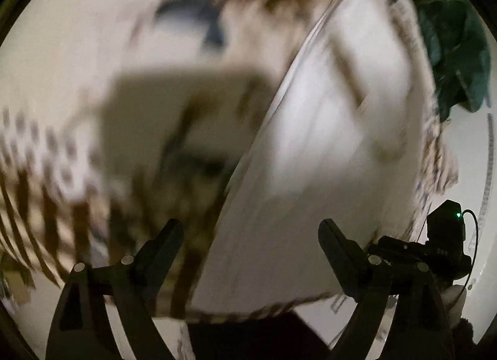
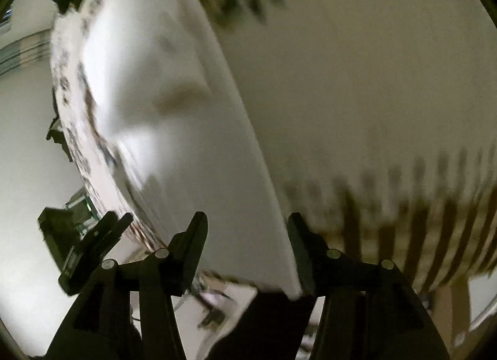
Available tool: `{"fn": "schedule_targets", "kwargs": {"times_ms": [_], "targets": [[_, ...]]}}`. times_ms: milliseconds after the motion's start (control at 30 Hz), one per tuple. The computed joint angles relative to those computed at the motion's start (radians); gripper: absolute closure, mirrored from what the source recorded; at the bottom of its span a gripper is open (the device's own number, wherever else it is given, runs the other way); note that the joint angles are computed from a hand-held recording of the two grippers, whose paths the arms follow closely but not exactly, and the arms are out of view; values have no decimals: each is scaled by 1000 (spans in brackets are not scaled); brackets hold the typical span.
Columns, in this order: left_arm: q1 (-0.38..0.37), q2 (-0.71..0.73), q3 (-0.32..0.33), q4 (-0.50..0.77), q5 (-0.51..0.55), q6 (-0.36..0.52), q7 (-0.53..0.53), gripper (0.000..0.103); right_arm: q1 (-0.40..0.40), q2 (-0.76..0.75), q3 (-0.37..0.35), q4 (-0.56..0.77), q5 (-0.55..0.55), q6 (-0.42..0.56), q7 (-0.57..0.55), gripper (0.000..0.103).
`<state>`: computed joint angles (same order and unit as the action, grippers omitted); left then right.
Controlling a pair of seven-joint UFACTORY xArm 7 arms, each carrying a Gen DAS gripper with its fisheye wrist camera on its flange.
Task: Fold small clothes
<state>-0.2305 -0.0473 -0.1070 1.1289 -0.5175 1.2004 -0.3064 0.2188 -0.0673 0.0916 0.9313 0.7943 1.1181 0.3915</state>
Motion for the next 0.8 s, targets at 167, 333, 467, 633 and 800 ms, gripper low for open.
{"fn": "schedule_targets", "kwargs": {"times_ms": [167,333,467,633,800], "targets": [[-25,-44,-16,-116,-17,-15,12,16,44,-62,18,-169,123,-32,-27,47],[-52,-97,-15,-153,-61,-52,38,98,67,-50,8,-262,363,-53,-108,47],[-54,-139,-3,-160,-91,-57,14,98,75,-87,18,-285,370,-82,-76,96],[-35,-180,32,-144,-161,-56,-26,98,82,-169,0,-278,387,-91,-59,97],[-15,-103,52,-10,-240,-123,-34,98,61,-187,-38,-161,341,-92,-88,97]]}}
